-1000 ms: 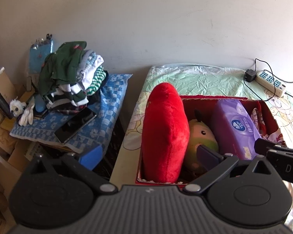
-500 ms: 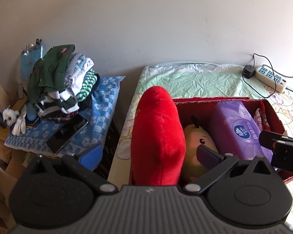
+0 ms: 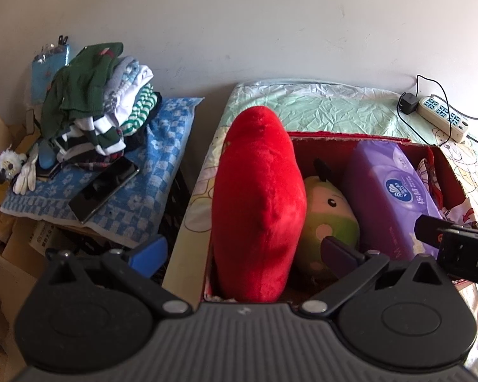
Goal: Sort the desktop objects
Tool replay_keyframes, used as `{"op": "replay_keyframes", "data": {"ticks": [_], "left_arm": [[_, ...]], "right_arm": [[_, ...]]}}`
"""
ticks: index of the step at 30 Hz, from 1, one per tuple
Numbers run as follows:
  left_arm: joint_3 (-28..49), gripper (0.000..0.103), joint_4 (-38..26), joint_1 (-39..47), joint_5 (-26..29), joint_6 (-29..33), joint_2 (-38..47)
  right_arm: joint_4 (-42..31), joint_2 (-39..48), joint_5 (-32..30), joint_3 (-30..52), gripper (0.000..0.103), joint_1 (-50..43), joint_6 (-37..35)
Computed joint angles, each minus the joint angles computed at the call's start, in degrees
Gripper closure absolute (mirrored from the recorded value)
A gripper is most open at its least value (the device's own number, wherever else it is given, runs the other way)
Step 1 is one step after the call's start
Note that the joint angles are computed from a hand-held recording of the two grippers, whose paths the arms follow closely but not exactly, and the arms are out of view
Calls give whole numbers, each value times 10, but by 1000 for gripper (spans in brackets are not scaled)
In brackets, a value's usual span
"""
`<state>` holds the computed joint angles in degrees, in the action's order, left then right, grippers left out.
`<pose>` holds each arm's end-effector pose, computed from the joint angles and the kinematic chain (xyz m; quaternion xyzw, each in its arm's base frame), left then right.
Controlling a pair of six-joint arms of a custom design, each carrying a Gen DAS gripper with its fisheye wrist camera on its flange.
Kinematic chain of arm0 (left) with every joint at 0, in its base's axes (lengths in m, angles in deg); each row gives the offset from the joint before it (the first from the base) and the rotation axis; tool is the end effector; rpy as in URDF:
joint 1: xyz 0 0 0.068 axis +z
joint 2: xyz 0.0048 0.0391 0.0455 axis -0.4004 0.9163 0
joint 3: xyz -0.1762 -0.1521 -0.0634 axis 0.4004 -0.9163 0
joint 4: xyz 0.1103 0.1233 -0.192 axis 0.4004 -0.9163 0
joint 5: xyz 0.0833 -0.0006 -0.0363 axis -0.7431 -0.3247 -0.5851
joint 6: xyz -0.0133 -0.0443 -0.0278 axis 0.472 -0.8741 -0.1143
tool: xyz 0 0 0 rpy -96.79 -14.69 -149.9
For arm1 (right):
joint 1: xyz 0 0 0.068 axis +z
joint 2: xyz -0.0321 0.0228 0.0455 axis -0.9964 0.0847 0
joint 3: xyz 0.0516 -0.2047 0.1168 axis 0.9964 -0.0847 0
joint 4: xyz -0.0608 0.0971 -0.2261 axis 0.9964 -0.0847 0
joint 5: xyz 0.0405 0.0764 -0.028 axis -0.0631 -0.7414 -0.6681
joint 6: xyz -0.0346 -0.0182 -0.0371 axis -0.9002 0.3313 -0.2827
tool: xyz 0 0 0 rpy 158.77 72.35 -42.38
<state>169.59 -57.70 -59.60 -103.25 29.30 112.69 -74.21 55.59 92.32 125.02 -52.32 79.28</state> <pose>0.2922 -0.1962 0.2765 0.0624 0.9367 0.0125 0.3442 0.2699 0.1565 0.2657 0.1258 0.9200 0.0218 0.3705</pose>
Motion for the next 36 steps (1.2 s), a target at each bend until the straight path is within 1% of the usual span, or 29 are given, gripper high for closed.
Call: {"op": "replay_keyframes", "data": {"ticks": [3, 7, 16, 19, 25, 27, 36], "left_arm": [[-6, 1, -4, -6, -8, -6, -6], [-10, 1, -10, -7, -1, -10, -11], [-18, 1, -3, -25, -28, 11, -19], [-16, 1, -4, -22, -31, 12, -17], [-22, 1, 6, -12, -36, 13, -26], [-28, 1, 9, -12, -42, 12, -32], [-48, 1, 13, 0, -27, 15, -60]], "right_arm": [[-3, -5, 0, -3, 6, 6, 2], [-6, -12, 7, -11, 7, 12, 6], [1, -41, 18, -44, 9, 16, 26], [3, -46, 24, -47, 10, 18, 20], [-2, -36, 26, -30, 10, 19, 0], [-7, -29, 35, -19, 10, 25, -7], [-26, -25, 62, -1, 10, 45, -25]]}}
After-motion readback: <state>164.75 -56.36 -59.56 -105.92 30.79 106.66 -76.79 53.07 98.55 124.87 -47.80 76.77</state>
